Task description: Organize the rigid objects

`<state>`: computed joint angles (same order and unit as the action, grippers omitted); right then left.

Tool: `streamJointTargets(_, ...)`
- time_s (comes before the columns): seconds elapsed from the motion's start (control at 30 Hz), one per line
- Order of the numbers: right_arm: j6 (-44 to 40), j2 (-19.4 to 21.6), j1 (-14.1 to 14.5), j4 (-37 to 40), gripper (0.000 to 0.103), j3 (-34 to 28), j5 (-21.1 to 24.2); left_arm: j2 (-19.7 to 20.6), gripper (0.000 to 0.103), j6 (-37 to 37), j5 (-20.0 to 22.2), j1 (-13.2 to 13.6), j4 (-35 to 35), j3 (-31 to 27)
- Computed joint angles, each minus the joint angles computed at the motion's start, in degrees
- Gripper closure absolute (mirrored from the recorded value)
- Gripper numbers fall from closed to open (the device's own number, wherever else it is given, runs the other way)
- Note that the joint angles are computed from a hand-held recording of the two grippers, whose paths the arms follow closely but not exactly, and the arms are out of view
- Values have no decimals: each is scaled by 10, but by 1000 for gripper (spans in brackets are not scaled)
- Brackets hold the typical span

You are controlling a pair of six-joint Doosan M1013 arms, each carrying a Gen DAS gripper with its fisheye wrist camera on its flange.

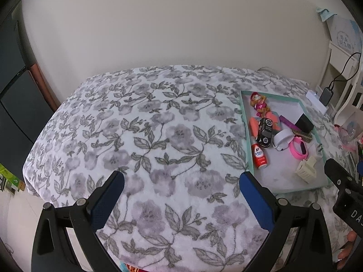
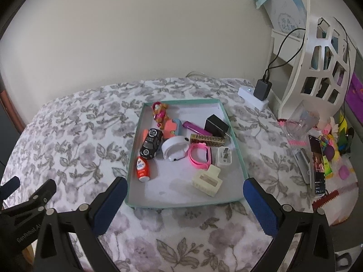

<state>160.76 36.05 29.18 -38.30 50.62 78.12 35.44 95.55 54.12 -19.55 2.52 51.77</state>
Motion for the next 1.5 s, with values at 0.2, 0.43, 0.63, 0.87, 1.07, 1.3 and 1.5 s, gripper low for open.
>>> streamJointTargets(0.2,-5,3,-2,12,0,1,-1,7,2,-6,11,2,1,-7)
streamJointTargets(0.43,-1,1,-5,18,0,7,-7,10,2,-10,14,4,-2,-10)
streamJointTargets(0.63,-3,1,-5,15,0,6,-4,7,2,-5,7,4,-7,-6)
streamJointTargets(0.87,0,3,-5,16,0,5,1,4,2,2,2,3,-7,-2)
streamJointTargets(1.07,0,5,-4,12,0,2,9,5,2,0,8,3,-12,-4)
streamJointTargets(1.3,-2,5,-4,8,0,2,13,7,2,-3,15,4,-14,-7)
streamJointTargets(1.5,-4,6,-3,6,0,-1,17,7,2,-7,15,4,-12,-8)
